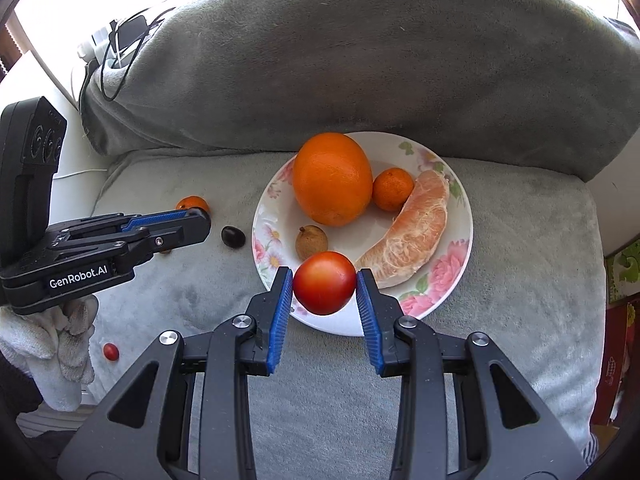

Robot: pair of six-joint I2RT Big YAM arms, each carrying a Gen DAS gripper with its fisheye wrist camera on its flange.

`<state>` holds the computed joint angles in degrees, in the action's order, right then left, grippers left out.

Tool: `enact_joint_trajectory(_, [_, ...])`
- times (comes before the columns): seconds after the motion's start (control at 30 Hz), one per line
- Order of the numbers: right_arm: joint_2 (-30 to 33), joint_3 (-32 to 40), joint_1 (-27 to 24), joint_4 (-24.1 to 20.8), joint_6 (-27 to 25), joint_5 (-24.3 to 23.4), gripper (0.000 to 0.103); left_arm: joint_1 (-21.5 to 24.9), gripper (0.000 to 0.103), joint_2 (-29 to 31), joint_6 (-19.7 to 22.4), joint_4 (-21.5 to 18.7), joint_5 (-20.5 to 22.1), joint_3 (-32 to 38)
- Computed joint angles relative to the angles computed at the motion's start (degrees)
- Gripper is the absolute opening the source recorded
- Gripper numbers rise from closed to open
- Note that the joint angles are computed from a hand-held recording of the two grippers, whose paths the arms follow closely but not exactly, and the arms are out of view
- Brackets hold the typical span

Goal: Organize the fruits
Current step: 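Carry the plum with the left gripper while the right carries the tomato to the plate, then open both grippers to set the plum and tomato on the plate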

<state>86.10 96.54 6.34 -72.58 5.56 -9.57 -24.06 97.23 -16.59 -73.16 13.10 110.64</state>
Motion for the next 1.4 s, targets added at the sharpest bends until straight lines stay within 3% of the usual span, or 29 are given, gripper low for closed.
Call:
enact_joint_trajectory(0.4, [0.73,-0.54,-0.93,-0.10,-0.34,-0.42,0.035,-1.61,0.020,4.52,0.72,-2.07,-0.24,5.11])
enact_joint_trajectory(0.83, [0.52,-0.75,-1.20,-0.54,-0.64,0.45,0.036,-1.91,0.021,5.55,1.27,-2.85,-0.79,7.01])
enact_joint_trajectory(0.9, [0.13,-1.10,-1.27,-0.06,-0.48,0.77,0.055,-2.01,0.032,5.58,1.09,-2.88,-1.09,7.11])
enact_joint_trajectory(1.03, [-0.32,-1.34,-1.37,0.45,-0.49,1.25,0.062,-2.10,0.041,5.70,1.06,-3.20,-1.86,7.58])
enact_joint_trajectory(1.07, [-0.33,-1.32,-1.35,0.40,-0.55,1.43,0.063,-2.09,0.054,5.69,0.93,-3.21,-2.14,7.63])
enact_joint_trajectory(1.1, [-0.41,-1.36,-1.29,0.44,-0.57,1.69,0.066,-2.00,0.060,5.51,0.69,-2.83,-1.93,7.41])
enact_joint_trajectory(1.17, [-0.65,-1.57,-1.20,0.59,-0.60,2.14,0.069,-1.81,0.063,5.37,0.32,-2.59,-1.57,7.34])
enact_joint_trajectory(1.2, [-0.74,-1.65,-1.13,0.62,-0.63,2.29,0.071,-1.81,0.069,5.47,0.18,-2.79,-1.83,7.52])
enact_joint_trajectory(1.4, [-0.84,-1.45,-0.49,0.34,-0.47,4.76,0.077,-1.98,0.070,5.96,0.08,-3.95,-2.53,8.56])
